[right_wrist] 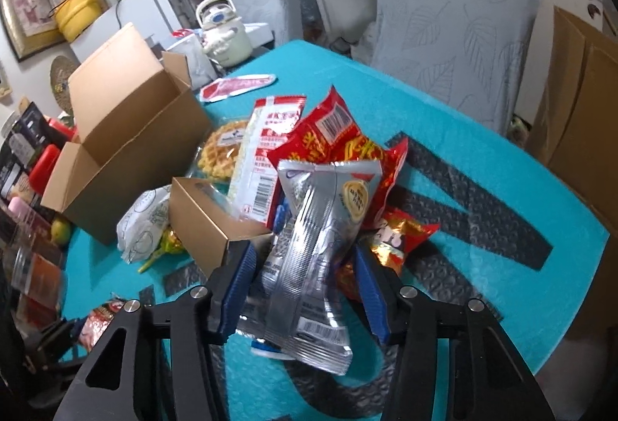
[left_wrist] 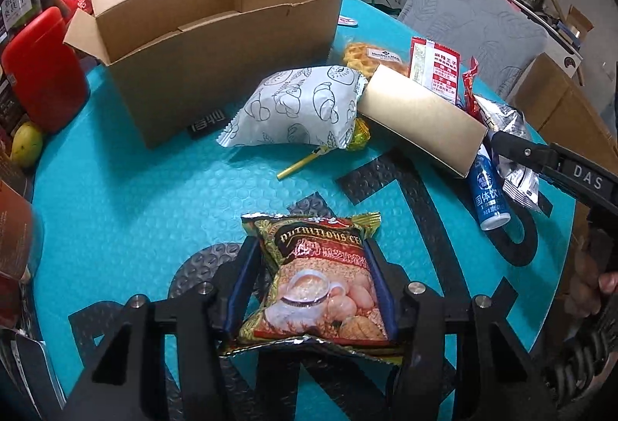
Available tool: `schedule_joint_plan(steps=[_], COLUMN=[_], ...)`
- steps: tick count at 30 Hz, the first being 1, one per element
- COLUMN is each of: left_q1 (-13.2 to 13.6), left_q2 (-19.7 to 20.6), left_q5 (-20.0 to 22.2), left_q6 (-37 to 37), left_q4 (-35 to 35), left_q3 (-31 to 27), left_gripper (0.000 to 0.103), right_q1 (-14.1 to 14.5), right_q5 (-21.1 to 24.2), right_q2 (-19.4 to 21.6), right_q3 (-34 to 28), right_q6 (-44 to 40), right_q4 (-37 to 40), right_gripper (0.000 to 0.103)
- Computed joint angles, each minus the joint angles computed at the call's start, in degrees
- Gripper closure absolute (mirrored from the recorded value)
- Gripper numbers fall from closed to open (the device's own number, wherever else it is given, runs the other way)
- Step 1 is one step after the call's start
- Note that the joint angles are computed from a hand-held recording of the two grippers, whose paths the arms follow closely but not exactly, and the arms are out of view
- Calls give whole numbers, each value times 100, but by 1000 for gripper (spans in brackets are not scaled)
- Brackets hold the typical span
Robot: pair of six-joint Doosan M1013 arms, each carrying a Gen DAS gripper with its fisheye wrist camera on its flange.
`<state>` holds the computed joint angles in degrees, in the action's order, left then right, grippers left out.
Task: Organize snacks
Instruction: 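Lift both bags and carry them toward the open cardboard box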
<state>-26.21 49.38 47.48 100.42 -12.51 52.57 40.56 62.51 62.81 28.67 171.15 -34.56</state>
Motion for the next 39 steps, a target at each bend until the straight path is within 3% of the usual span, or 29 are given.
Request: schedule_joint_plan(steps=[2,6,9,15,23,39], left_q1=[-26,-17,-16,49,158,265], left_q2=[99,203,167,-132,-532,-1001], left_q5=[84,298,219,-373,-1036,-1806], left_q6=[-8,16,109,352,711,812], left_q4=[31,-11,-33,-136,-719,-1056], left_q3=[-154,-336,-263,174,773,1365], left_gripper=[49,48,50,51,52,52], right_q1=[11,42,79,220,413,572], right_q5=[99,51,-251,-597,-702,-1210], right_q2=[26,-27,-199,-436,-453,-338], right_q3=[-53,63,399,799,725,383], right_q6=[-26,29,224,355,39,-535], right_q4=[-23,-102,-221,-570,-604,-516], right_gripper=[69,72,72,72,72,72])
